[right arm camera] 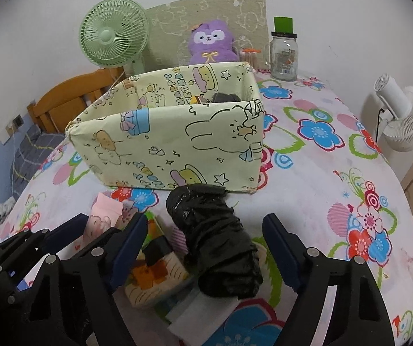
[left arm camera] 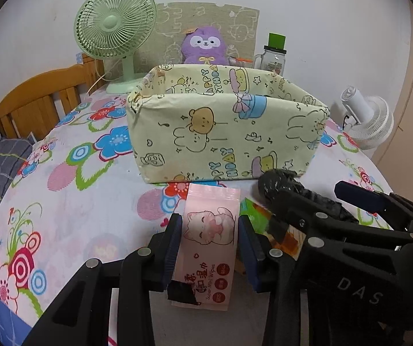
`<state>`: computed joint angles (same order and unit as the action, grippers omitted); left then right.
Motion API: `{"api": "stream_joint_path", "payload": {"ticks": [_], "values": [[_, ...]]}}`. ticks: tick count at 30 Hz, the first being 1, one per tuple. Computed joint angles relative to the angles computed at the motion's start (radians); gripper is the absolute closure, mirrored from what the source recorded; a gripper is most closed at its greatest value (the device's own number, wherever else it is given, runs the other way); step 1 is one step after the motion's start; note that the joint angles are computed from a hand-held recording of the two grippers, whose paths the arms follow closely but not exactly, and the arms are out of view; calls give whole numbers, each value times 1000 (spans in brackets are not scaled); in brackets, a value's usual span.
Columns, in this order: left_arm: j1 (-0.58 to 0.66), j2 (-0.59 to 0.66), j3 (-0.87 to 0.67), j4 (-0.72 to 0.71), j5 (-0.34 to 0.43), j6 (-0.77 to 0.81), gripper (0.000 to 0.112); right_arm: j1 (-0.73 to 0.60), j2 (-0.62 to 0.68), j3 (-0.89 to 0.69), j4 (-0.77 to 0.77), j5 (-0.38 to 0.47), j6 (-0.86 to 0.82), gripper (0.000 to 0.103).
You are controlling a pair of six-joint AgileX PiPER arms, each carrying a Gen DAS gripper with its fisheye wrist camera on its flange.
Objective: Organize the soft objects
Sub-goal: 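Grasp the pink wipes packet with left tool while right tool grasps the black bag, then carry the pink packet with left tool while right tool carries the black bag over the box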
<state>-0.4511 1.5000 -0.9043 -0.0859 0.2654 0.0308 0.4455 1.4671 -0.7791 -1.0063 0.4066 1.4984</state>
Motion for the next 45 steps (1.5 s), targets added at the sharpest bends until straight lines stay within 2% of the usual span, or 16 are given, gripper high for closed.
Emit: {"api": "stream_joint_path", "payload": {"ticks": [3,12,22,28,38,45], "values": [[-3,19,-21,24,3,-17,72,-10,12,-11,14,-11,-12,30],[-6,79,-71,48,23,-40,73,-73,67,-49,200,-89,-190,42],[-25,95,-81,149,16,-133,74,-79,80,-54,207,-105,-181,61],[-18,71,-73,42,17,-31,74,-61,45,-45,180,-93,-153,71],[-21,-3,-46,41,15,-35,75,-4,-31,-33,107,-27,-73,72],[-30,-74,-47,66,42,-58,75,56,-104,-47,82,71,-52,73]]}}
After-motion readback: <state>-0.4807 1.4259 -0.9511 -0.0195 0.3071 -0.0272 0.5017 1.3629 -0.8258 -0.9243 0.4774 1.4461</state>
